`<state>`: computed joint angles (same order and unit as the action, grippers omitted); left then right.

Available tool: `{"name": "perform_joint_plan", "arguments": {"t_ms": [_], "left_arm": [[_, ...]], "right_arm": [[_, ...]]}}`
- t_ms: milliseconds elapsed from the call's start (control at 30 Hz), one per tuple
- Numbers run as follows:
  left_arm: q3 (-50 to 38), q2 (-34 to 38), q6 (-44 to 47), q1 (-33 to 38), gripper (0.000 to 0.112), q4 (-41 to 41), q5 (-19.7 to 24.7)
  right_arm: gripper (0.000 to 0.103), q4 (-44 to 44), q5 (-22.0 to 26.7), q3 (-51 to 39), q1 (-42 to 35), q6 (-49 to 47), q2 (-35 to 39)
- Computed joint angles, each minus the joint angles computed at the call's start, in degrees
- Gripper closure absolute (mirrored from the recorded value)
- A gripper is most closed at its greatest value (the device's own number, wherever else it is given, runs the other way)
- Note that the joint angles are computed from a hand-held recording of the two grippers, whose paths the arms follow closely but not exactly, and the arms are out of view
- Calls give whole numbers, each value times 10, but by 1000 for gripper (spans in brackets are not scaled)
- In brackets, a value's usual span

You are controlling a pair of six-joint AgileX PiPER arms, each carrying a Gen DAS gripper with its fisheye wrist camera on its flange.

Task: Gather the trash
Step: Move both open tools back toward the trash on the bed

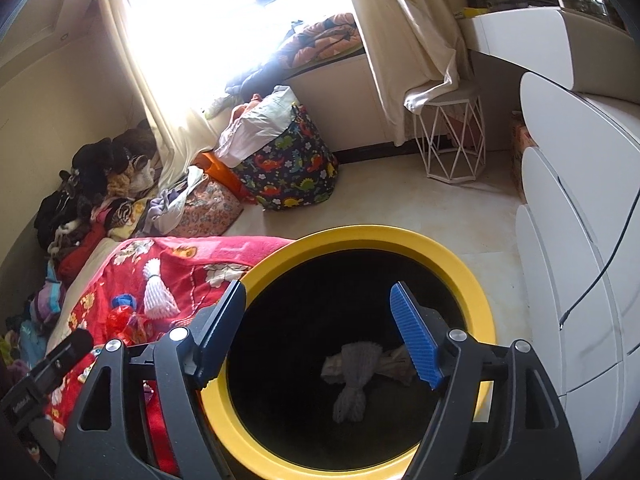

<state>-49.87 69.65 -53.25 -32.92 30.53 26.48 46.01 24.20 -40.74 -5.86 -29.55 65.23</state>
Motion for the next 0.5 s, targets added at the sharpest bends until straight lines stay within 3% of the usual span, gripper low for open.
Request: {"name": "perform_joint_plan", "arguments": {"t_ms": [500], "left_arm": [[28, -55, 64, 118, 36, -55, -14]], "right_arm": [[27, -107, -29, -24, 136, 114, -6]]}}
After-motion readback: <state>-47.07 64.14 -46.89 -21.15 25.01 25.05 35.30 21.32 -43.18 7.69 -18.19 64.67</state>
